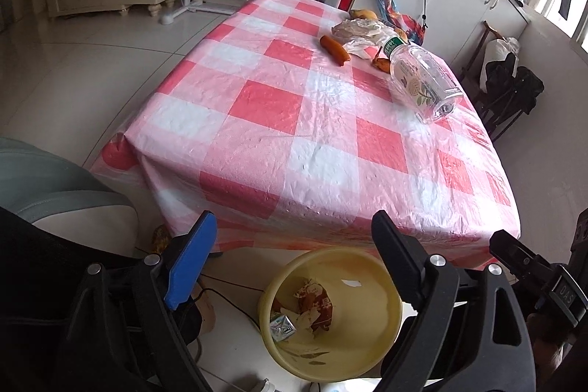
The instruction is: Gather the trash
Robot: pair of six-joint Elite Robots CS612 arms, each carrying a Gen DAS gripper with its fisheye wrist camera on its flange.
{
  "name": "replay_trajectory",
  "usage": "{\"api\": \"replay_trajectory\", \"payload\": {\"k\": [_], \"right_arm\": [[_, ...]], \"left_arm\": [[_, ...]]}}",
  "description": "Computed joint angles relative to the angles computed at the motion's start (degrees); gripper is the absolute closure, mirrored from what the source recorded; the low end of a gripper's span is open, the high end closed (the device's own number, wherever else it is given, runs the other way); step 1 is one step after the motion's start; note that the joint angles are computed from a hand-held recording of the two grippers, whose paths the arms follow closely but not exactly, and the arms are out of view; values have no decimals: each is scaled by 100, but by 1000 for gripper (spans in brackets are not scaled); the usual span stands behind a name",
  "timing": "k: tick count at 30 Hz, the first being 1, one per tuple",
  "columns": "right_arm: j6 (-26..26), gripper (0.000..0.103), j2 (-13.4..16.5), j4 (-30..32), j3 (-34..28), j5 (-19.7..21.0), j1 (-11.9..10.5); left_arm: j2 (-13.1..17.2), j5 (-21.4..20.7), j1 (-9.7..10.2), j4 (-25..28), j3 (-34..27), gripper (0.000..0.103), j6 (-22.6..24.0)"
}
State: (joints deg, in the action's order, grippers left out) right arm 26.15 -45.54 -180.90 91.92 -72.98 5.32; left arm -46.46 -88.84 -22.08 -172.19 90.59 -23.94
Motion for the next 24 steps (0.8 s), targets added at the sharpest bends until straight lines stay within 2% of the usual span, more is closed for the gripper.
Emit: {"api": "replay_trajectory", "payload": {"k": [12,17,21,24], "right_arm": [[-48,18,1,-14,-17,-67,15],[-384,18,12,123,-99,-254,100],[-800,18,42,204,-304,-332,151],[-1051,13,75,179,-515,-446,153]], "left_arm": [[36,176,-59,139,-42,18,113],[39,129,-42,134,-48,18,68],[9,-75,33,20,-85,18,-85],[-28,-59,86,-176,-147,18,-107]]}}
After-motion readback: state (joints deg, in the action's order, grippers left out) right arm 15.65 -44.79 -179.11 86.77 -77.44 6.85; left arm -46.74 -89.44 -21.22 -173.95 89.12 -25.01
